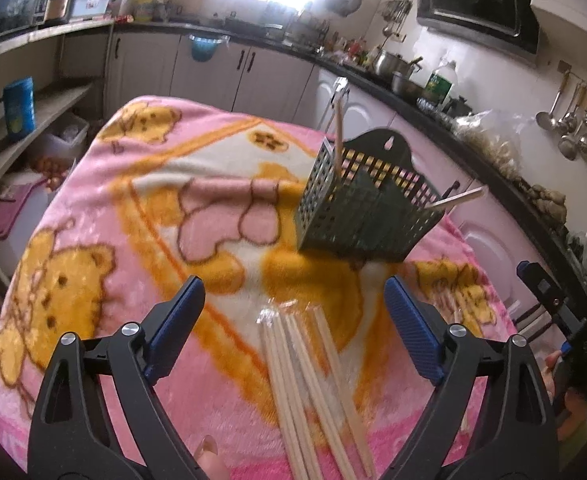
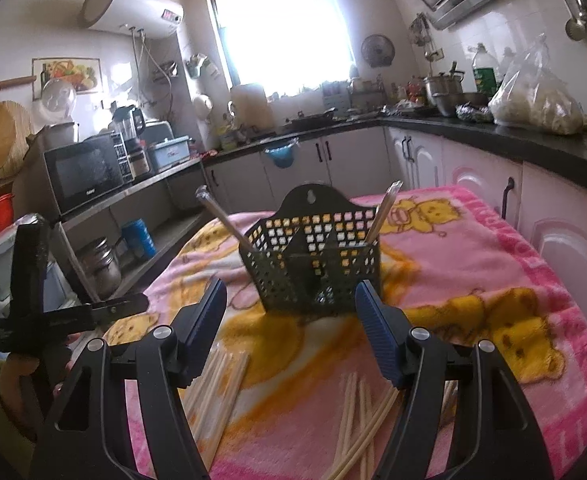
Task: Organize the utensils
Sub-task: 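Move both tools back down to the remaining chopsticks on the blanket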
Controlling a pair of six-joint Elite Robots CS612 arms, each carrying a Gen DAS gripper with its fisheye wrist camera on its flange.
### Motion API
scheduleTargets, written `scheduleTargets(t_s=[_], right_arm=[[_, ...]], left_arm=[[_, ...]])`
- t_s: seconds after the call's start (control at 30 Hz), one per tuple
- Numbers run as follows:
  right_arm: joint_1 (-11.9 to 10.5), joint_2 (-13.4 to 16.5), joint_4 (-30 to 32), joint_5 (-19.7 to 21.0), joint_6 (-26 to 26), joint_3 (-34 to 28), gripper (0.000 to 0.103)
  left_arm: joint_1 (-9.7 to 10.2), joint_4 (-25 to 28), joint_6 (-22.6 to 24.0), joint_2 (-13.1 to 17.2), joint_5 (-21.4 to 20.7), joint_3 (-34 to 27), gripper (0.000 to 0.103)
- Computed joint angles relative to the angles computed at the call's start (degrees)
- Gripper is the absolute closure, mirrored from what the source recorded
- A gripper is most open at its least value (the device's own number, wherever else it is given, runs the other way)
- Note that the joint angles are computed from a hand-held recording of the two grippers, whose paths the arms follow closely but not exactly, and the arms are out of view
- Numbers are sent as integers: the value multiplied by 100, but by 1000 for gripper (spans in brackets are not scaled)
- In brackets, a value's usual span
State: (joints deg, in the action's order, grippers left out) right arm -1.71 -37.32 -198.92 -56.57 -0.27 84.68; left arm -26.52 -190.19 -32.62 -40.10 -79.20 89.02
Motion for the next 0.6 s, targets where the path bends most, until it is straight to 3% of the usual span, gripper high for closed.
scheduleTargets(t_s=[0.4, 0.6], right_arm=[[71, -37, 1265, -689, -497, 44, 38], [57, 20, 1671, -751, -531, 7, 38]], left_arm=[[85, 664, -276, 143, -545, -75, 37], [135, 937, -447, 272, -781, -180, 50]])
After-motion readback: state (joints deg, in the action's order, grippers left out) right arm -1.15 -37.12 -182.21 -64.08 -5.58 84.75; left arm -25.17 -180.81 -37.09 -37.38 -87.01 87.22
